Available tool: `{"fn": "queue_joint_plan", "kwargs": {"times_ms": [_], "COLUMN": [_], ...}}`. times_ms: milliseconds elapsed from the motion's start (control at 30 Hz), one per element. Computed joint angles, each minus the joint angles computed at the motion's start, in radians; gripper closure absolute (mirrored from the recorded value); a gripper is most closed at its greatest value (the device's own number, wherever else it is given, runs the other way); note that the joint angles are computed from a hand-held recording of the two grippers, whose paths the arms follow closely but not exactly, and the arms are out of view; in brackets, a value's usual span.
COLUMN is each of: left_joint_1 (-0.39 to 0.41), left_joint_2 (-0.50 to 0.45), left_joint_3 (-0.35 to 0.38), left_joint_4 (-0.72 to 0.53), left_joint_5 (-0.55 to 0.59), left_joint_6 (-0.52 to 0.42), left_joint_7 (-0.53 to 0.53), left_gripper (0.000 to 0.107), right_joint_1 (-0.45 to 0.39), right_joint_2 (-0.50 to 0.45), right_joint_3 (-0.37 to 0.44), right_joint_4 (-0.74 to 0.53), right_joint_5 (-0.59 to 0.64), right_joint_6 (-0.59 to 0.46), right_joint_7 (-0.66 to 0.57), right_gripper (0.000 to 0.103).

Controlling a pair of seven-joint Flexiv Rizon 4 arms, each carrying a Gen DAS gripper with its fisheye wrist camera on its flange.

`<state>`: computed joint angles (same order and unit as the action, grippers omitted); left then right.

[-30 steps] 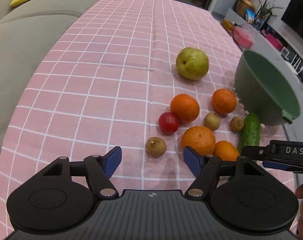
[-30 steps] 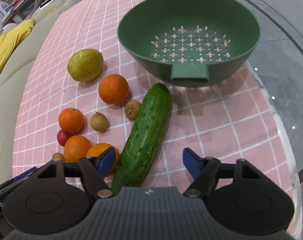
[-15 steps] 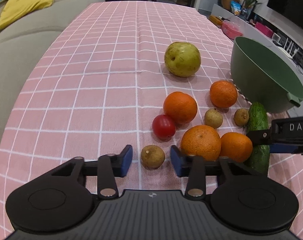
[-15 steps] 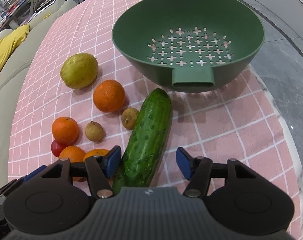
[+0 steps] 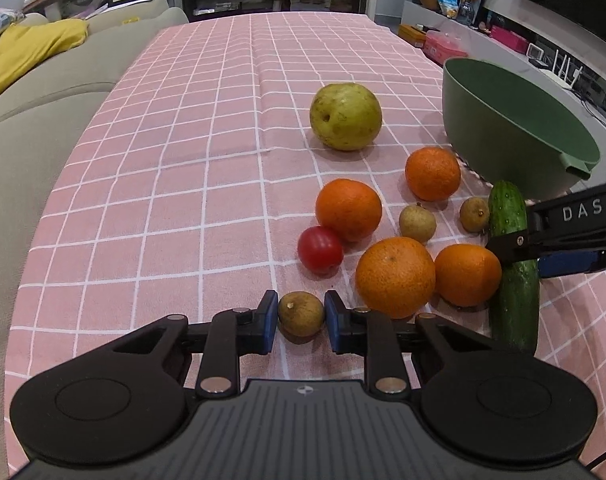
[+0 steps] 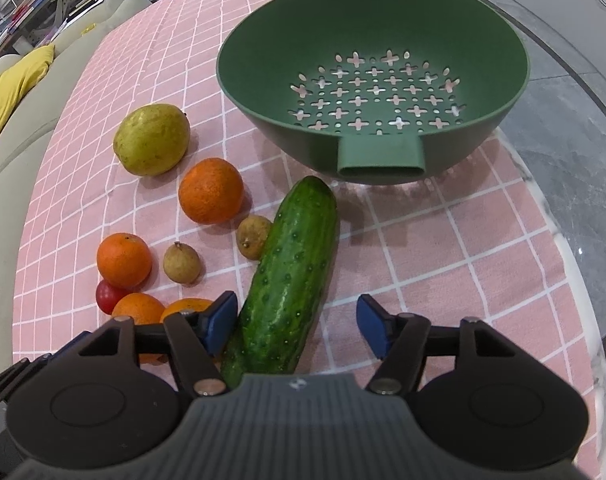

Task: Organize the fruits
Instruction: 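Grasp a small brown fruit with the left tool while the right tool grasps the cucumber, then carry the brown fruit with the left tool while the right tool carries the cucumber into the colander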

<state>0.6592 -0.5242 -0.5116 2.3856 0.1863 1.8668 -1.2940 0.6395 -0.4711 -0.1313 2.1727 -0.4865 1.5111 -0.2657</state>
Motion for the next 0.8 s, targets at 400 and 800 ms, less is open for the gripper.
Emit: {"fn": "queue_joint_plan", "kwargs": {"times_ms": [400, 800], "left_joint_1": [0.079, 0.214], "left_joint_2": [0.038, 0.088], "left_joint_3": [-0.061, -0.207], "left_joint_4": [0.019, 0.053], "left_joint_5": [0.0, 0.041], "left_joint_6": [-0.005, -0.013], "left_joint_7": [-0.036, -0.057], "left_gripper": [0.079, 0.079], "right_joint_1": [-0.013, -0.051], "right_joint_2": [0.008, 0.104], "right_joint_3": [0.032, 0.094], "right_joint_4": [0.021, 0.076], "right_joint_5": [0.119, 0.173], "right_joint_6": [0.076, 0.113], "right_joint_7": [-0.036, -0.128], "right_gripper": [0.065, 0.066]}}
